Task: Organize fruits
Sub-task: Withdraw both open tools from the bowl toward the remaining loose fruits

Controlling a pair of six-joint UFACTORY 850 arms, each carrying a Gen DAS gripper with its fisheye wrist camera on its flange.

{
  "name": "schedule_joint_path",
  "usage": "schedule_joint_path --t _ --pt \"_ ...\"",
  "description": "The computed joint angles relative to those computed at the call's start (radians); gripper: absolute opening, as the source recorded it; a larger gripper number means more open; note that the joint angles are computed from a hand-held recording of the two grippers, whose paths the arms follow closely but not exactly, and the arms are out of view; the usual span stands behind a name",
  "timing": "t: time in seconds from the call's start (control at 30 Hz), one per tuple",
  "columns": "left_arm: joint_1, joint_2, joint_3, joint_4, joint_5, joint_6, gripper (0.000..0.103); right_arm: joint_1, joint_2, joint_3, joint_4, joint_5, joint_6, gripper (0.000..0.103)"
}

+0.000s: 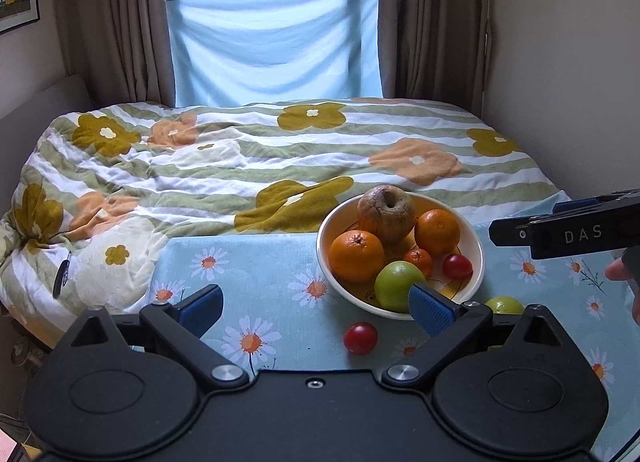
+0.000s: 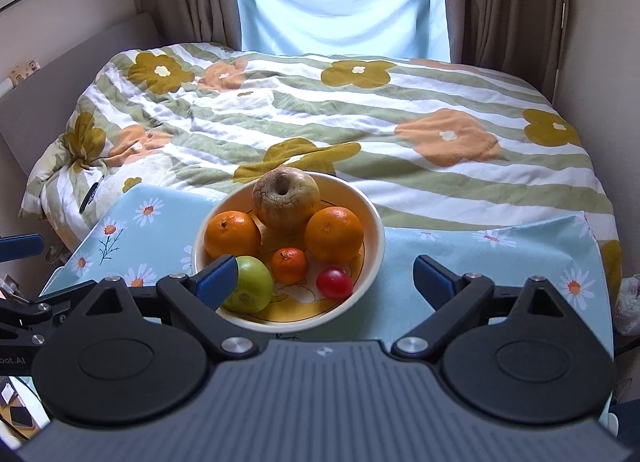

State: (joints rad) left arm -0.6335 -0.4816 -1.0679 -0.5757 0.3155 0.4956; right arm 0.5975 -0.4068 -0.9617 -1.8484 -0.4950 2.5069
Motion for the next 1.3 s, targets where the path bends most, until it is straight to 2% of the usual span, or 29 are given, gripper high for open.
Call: schedule_joint_path --t 0.13,0.23,0.4,0.53,0.77,1.0,1.3 --pt "0.014 0.029 0.023 0.152 -0.015 -0.12 0.101 0.035 0.027 0.01 0.094 -0.036 -0.04 0.103" --pt "0.022 0.046 0.04 0.287 -0.011 -0.217 0.101 0.074 0.04 0.011 0.196 -0.095 -0.089 0.103" --pt "0.048 0.054 0.047 0.594 -0.014 -0.427 0.101 0.143 0.056 0.017 0.334 -0.205 -0.106 0.103" --pt "0.069 0.053 0.043 0.896 0.004 -0.64 0.101 0.194 0.054 0.013 0.447 -0.29 -0.117 0.103" --pt "0.081 0.008 -0.004 1.267 0.038 -0.861 0.101 0.26 0.043 0.023 0.589 -0.38 -0.051 0.103" --pt "0.061 -0.064 -0.083 1.503 0.025 -1.03 0.1 0.289 0.035 0.052 0.695 -0.383 -0.013 0.103" --pt "0.009 -0.17 -0.198 1.819 -0.038 -1.372 0.099 0.267 0.03 0.122 0.681 -0.279 0.081 0.103"
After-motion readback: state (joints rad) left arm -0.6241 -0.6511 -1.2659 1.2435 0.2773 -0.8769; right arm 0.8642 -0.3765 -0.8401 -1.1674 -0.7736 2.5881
